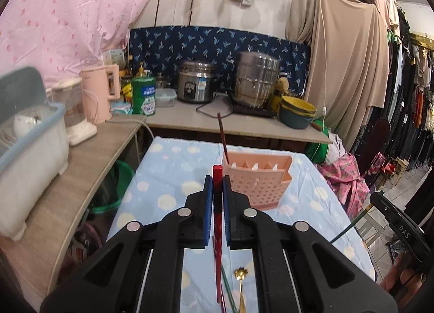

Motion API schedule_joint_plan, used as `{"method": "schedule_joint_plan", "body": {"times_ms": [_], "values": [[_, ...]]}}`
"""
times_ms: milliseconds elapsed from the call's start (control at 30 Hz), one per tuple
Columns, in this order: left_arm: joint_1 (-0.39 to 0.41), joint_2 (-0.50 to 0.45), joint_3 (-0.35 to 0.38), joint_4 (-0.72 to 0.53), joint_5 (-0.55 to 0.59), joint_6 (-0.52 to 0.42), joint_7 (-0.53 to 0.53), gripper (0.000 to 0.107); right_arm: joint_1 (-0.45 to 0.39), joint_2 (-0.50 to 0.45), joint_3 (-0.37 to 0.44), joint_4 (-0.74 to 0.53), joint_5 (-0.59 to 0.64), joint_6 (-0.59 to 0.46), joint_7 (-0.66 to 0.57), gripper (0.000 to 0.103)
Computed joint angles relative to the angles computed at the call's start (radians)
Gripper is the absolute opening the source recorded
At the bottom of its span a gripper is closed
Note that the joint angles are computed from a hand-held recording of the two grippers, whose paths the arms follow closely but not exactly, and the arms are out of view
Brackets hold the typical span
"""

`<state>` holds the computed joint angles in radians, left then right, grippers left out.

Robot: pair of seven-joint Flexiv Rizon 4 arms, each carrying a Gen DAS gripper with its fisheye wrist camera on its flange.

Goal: Organize utensils
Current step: 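Lift both chopsticks and carry them upright over the pink caddy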

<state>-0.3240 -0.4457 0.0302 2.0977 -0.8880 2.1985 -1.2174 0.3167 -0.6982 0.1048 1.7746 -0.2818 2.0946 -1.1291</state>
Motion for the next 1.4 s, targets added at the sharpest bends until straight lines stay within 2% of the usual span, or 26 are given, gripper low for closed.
{"method": "schedule_joint_plan", "body": {"times_ms": [233, 400, 533, 900, 1033, 1233, 1400], "values": [[0.02, -0.02, 0.006, -0.113, 0.027, -0.014, 0.038, 0.007, 0.015, -0.032, -0.009, -0.135, -0.007, -0.003, 0.004, 0.007], [0.046, -0.05, 0.005, -0.203, 0.058, -0.006, 0.034, 0.007, -0.022, -0.096, 0.039, -0.281, -0.071, -0.025, 0.074, 0.007], [0.058, -0.086, 0.01, -0.293, 0.056, 0.012, 0.052, 0.007, -0.023, -0.157, 0.046, -0.414, -0.111, -0.047, 0.132, 0.007], [0.123, -0.229, -0.022, -0.522, 0.084, 0.063, 0.052, 0.007, 0.012, -0.325, 0.029, -0.729, -0.166, -0.118, 0.237, 0.007], [0.127, -0.29, -0.026, -0.598, 0.05, 0.024, 0.085, 0.007, -0.011, -0.386, 0.086, -0.816, -0.243, -0.184, 0.264, 0.007], [0.107, -0.355, -0.01, -0.64, -0.042, -0.04, 0.144, 0.007, -0.025, -0.429, 0.141, -0.842, -0.279, -0.258, 0.225, 0.007], [0.115, -0.368, -0.006, -0.624, -0.045, -0.082, 0.12, 0.007, -0.029, -0.444, 0.181, -0.833, -0.257, -0.308, 0.164, 0.007]]}}
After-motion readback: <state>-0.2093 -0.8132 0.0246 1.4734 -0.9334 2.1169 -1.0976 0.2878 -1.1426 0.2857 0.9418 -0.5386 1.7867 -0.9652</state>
